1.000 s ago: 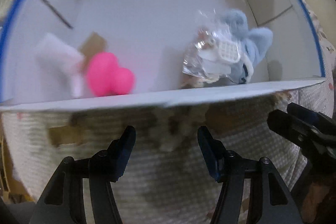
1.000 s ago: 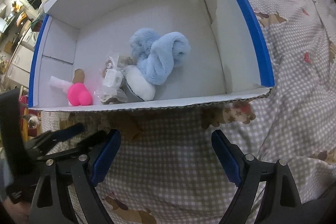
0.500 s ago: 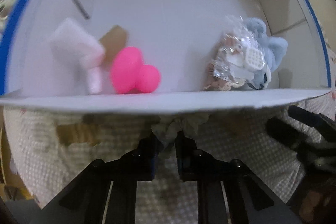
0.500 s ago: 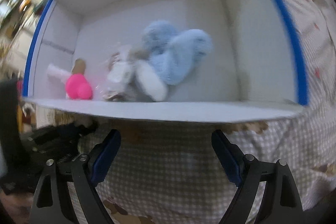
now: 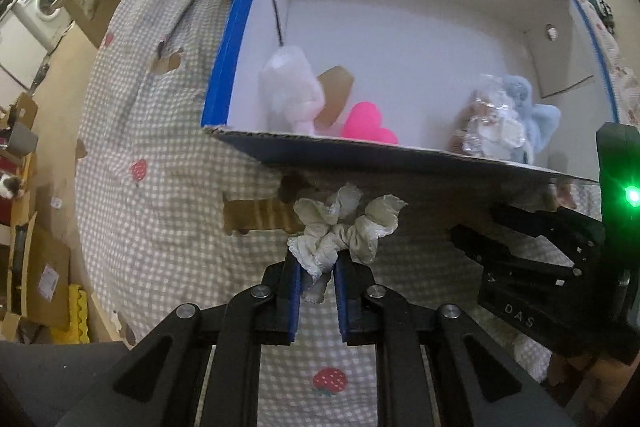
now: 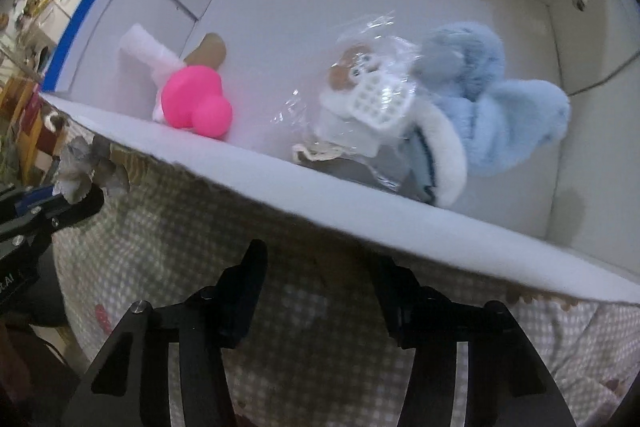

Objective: Organize soft objects
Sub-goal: 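Grasp the beige lace scrunchie with the left gripper while the right grasps the peach sponge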

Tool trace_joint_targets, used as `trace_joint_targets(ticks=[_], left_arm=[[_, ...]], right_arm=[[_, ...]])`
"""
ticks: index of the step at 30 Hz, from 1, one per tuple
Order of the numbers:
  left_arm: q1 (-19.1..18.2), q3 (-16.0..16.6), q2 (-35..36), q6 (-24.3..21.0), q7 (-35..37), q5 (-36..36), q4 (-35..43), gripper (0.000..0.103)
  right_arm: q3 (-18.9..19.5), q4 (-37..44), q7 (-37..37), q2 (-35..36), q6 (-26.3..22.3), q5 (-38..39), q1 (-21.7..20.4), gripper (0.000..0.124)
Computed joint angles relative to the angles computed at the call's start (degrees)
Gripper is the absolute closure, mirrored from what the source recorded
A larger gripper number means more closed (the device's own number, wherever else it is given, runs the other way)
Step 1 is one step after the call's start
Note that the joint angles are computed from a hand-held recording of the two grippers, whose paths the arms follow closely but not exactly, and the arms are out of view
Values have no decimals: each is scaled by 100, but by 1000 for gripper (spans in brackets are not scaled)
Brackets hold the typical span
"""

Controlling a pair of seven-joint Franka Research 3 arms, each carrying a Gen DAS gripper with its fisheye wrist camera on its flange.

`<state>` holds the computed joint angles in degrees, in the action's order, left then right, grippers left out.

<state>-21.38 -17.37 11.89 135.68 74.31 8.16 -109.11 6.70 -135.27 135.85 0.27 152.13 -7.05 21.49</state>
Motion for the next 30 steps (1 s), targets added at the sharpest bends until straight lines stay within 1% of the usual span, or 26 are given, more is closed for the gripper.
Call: trace_joint_targets(ticks=[1, 3, 4, 6, 8, 9, 10, 11, 15, 20, 21, 25, 26, 28, 30], left_arm=[[-23, 8, 52, -14, -72, 26, 101, 90], [-80, 13, 0, 225, -191, 194, -34, 90], [-96, 21, 20, 258, -193, 284, -3, 90], [-169, 4, -83, 359, -250, 489, -115, 90], [-167, -17, -67, 362, -226, 451, -122, 90], [-152, -30, -61, 350, -206, 376, -128, 90], [-135, -32, -24, 332, -174, 317, -95, 90], [-114, -40, 5, 316, -131, 239, -66, 90], [-135, -48, 10, 332, -144, 197, -46, 90], [-130, -29, -40, 379, -228, 205, -111, 90], [-113, -27, -48, 383, -215, 179, -123, 90], [-105, -2, -101, 433, -268, 250, -155, 90], [-103, -2, -128, 447, -286, 254, -178, 90], [-101, -9, -167, 443, -293, 250, -211, 90], [-110, -17, -217, 428, -304, 264, -248, 90]], right_arm=[[3, 54, 29, 53, -56, -72, 6, 68], [-10, 153, 98, 153, -151, -191, 25, 68], [-22, 179, 150, 182, -173, -263, 39, 69], [-35, 207, 256, 224, -180, -404, 79, 80], [-57, 209, 274, 233, -155, -453, 95, 99], [-67, 184, 344, 209, -91, -503, 103, 105], [-62, 203, 410, 221, -31, -546, 118, 113], [-68, 145, 381, 162, 82, -529, 114, 115], [-29, -14, 484, -6, 260, -600, 106, 116], [82, -179, 715, -195, 273, -687, 85, 116], [143, -392, 842, -386, 319, -722, 115, 116], [276, -462, 1008, -490, 348, -709, 66, 116], [219, -585, 807, -687, 322, -543, 41, 116], [273, -696, 792, -827, 395, -423, -17, 116], [292, -986, 645, -1194, 454, -136, -31, 116]])
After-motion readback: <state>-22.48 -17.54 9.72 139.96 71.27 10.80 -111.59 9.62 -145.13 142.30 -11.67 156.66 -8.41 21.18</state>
